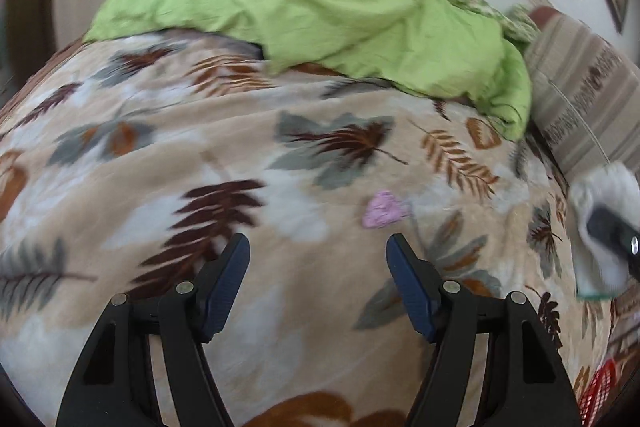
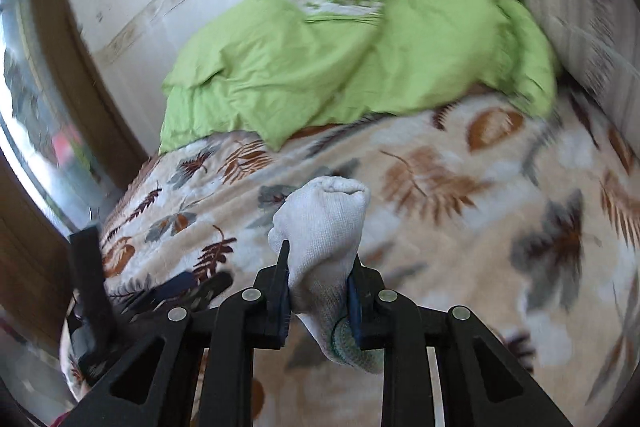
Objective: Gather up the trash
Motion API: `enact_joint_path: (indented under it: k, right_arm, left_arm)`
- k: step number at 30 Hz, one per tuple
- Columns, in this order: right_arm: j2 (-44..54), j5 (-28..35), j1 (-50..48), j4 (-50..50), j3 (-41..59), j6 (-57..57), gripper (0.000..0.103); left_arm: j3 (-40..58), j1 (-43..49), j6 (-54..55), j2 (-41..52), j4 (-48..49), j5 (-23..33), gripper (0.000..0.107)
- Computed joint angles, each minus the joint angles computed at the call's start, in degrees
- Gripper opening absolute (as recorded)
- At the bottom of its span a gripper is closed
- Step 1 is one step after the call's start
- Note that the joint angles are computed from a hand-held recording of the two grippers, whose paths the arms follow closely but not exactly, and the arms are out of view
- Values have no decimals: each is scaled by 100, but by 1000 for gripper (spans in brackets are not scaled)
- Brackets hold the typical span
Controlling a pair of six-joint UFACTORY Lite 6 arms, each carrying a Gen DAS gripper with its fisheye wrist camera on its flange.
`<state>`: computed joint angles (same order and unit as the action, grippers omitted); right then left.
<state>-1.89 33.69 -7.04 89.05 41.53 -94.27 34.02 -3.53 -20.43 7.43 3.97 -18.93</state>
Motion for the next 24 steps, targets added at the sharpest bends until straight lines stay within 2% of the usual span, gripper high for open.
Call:
enact_joint_path:
  k: [2,4,5,9,11,12,13,14,16,19,24]
  right_arm:
    - [-79,216,-458,24,-264,-177,24]
    - [252,479,-739,-49,-78,-98,24]
    - [382,524,-797,-49,25,-80,24]
    - [611,498,-824,122,234,-296,24]
    - [746,594,-827,52,335,-287,24]
    - [797,598,-816,52,358,-325,24]
    - [846,579,-783,34,389,-336,24]
    - [890,578,-759,-12,423,-315,24]
    - [936,605,-764,-5,456,-316,24]
    - [848,633,-800,37,397,-363,24]
    - [552,376,-601,197,51,-610,24]
  left_arm:
    - [483,-238,-33,507,28,-12,64]
    - [1115,-486,247,1119,-193,143,58]
    - [1400,-591,484,1387,-436,237,52]
    - [2524,-763,1316,2414,-1337,704,48]
    - [2783,-706,988,2662,-1079,724,46]
    - [2800,-668,811,2662,-917,719,43]
    - [2822,-643,776,2667,-910,745,33]
    - [2776,-603,514,2644,-663,697,31]
    - [2569,-525,118,2534,-323,547,29]
    - [2088,-529,560,2135,-838,399,28]
    - [705,-585,920,846,-1502,63,28]
